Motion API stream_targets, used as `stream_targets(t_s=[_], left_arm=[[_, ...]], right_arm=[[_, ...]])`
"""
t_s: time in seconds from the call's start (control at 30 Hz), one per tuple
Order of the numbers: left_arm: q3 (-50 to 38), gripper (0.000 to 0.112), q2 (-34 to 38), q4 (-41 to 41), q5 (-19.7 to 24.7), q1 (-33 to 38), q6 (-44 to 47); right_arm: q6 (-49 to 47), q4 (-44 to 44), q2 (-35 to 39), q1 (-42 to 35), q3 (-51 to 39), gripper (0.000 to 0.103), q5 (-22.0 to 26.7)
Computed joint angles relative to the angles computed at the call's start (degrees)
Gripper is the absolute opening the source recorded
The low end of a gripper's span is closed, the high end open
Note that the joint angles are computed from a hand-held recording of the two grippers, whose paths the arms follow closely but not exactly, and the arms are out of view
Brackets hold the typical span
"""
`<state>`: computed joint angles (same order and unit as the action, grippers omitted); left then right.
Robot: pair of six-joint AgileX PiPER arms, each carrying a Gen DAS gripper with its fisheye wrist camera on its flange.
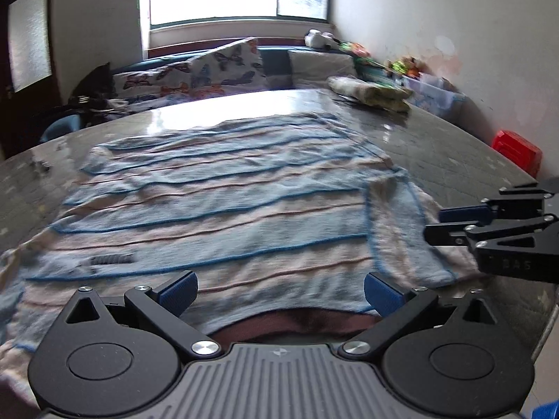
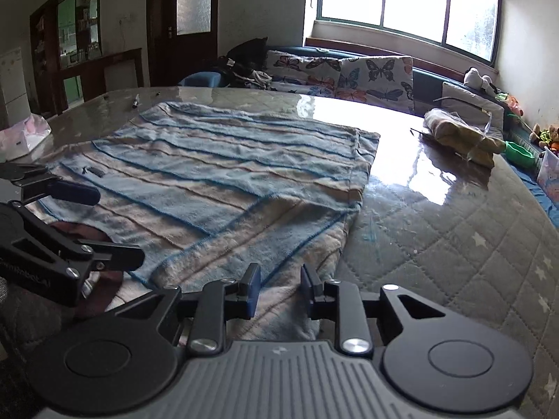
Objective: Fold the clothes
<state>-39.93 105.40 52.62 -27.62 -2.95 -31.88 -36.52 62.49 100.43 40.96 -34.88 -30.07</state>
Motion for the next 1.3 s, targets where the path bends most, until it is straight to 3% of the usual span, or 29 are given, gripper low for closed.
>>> stream_targets(t_s=[0.47,0.87,1.0,1.13,1.2,1.3], left_arm=[[1.53,0.101,-4.47,-1.60,-2.36,22.00,-2.80],[-6.31,0.082,2.15,-10.38,3.88,30.00,-2.95],[-9.83,0.066,4.57,-4.75,6.52,30.52,-10.62],[-10.56,0.054,5.38,-3.73,5.96,30.99,-13.01],[-10.94,0.035,5.66,-0.77,4.90,31.75,-16.37],[-11.46,0.018,6.17,4.31,2.70,33.24,-21.89]], right_arm=[[2.24,-1.44,3.98,0.84,-3.52,0.031,0.60],[1.99,-0.55,4.26,1.20,-3.74,0.033,0.13],[1.94,-0.59,4.24,1.14,-3.70,0.033,0.16],[1.70,-0.29,4.28,1.13,-3.76,0.035,0.13],[1.64,-0.29,4.29,1.10,-3.76,0.036,0.15],[1.55,-0.10,4.35,1.13,-3.85,0.036,0.15]])
